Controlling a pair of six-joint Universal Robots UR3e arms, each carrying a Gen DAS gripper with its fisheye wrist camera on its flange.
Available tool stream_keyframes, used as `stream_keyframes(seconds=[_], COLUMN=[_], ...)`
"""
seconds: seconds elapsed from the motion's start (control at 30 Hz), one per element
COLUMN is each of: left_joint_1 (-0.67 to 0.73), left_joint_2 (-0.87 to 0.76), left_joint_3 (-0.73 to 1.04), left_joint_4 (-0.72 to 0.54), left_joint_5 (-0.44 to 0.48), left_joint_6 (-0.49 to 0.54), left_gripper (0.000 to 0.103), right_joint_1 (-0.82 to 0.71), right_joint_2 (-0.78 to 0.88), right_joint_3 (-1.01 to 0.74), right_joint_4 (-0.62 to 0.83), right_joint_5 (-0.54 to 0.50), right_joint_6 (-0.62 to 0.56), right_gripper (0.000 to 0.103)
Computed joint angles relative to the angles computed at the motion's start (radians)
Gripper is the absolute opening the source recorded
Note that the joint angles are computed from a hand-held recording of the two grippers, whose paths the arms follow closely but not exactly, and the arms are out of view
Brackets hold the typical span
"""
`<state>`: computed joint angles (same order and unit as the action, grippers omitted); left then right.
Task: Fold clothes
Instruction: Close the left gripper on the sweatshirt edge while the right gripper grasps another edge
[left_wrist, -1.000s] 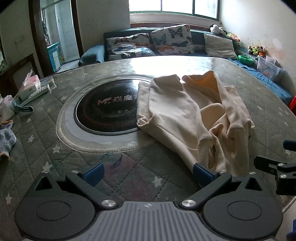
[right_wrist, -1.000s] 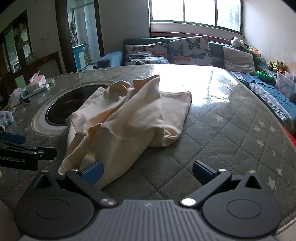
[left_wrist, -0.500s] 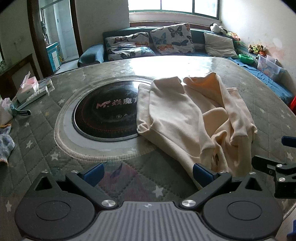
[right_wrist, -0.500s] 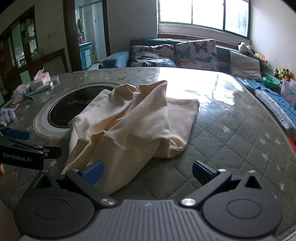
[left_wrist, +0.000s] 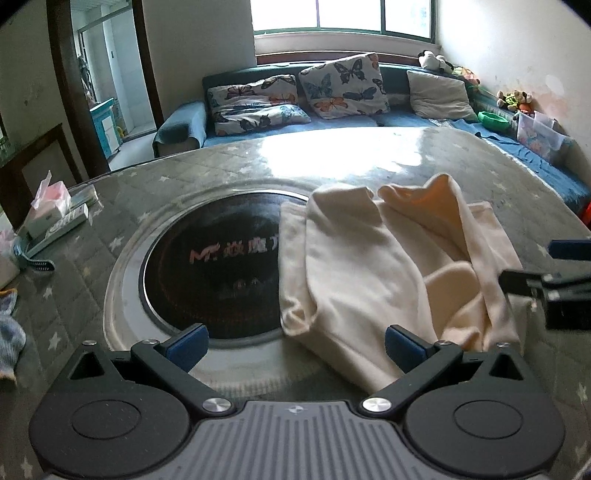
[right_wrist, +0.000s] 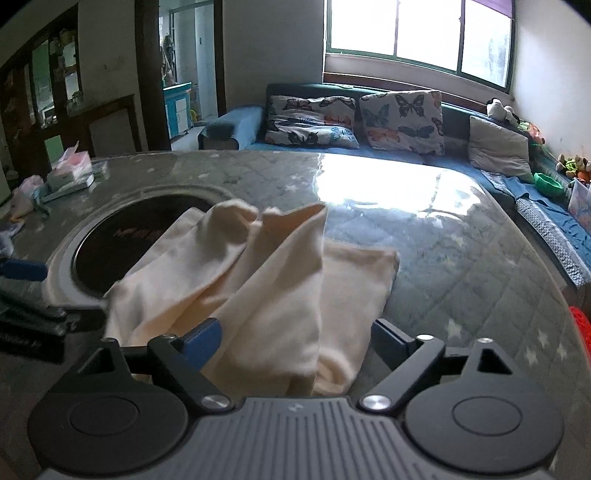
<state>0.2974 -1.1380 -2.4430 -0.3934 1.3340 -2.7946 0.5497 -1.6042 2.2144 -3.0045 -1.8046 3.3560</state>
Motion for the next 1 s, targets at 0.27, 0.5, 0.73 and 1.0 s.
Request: stream_keyframes(seconds=[0.27,0.5,0.73,1.0], left_joint_1=[-0.068,-0.161,-0.246,-0.307], left_joint_2=[-0.251,-0.483,-0.703,-0.886], left_joint_3=[0.144,0.333,0.538,0.726], left_joint_4=[0.133,0.189,0.238,0.248], left_joint_5=[0.033,0.073,0.104,0.167], left_joint_6=[-0.048,-0.085,-0.11,-0.151], left_gripper=[0.102,0.1,0.097,0.085], right_joint_1=[-0.15,-0.199,-0.256,-0.34], right_joint_2=[0.168,0.356,0.383,0.143], right_joint_3=[-0.192,-0.384,-0.35,-0.058], right_joint_4=[0.02,0.063,0.011,-0.118], right_joint_5=[0.137,0.186,0.232,0.211], right_joint_6=[-0.046,-0.045,-0.045,-0.036], right_gripper=[0.071,0.049,0.007,0.003])
